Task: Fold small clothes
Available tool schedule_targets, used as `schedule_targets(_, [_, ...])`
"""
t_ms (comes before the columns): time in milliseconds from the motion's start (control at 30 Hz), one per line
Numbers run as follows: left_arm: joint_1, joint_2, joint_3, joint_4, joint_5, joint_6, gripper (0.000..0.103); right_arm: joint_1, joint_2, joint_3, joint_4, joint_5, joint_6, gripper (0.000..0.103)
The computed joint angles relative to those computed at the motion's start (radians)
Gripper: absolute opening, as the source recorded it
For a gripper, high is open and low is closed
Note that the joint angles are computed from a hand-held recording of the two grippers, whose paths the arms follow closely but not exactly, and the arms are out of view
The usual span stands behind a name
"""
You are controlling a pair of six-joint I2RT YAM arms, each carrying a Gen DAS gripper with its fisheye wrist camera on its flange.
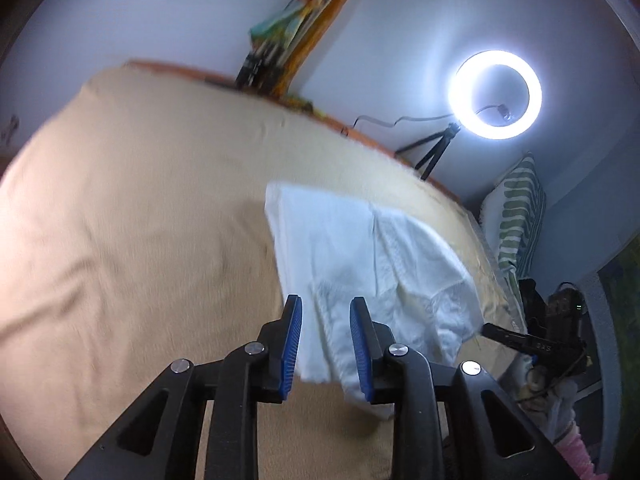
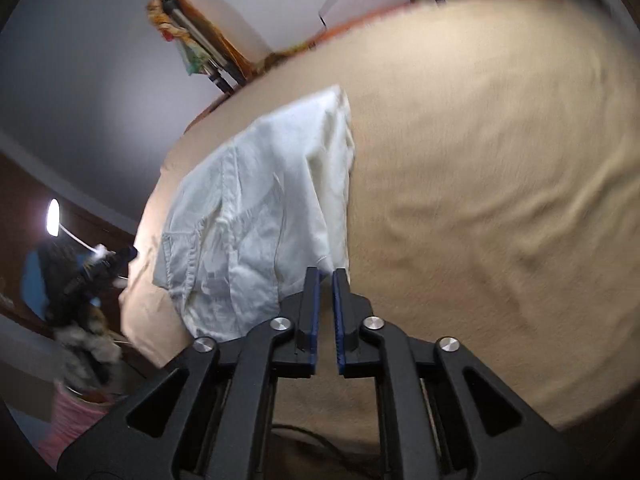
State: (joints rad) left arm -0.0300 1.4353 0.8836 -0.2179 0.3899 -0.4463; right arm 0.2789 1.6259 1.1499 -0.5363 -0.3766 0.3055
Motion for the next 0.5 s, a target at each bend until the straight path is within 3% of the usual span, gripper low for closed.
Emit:
schedule_targets(100, [-0.028,0.062,0.11,-0.034,-0.027,0.05,0.024,0.032,-0.002,0.068,0.037,0.044,-0.039,0.02])
schedule_targets(267, [-0.09,0.216,0.275,-0.037,-0.074,0.068,0.024,0.072,0.192,0.253,0.057,0.017,-0.055,0.02])
schedule_targets(467, [-0.137,0.404,0.394,-0.063,-0.103,0.098,0.024,0.102,0.381,0.352,0.008,0.135,-0.08,0.02])
schedule_targets(500, [-0.139,0.423,0.391,-0.062,-0.106,0.101,0.024,0.097,0.39,0.338,0.009,0.141,-0.085,0.015])
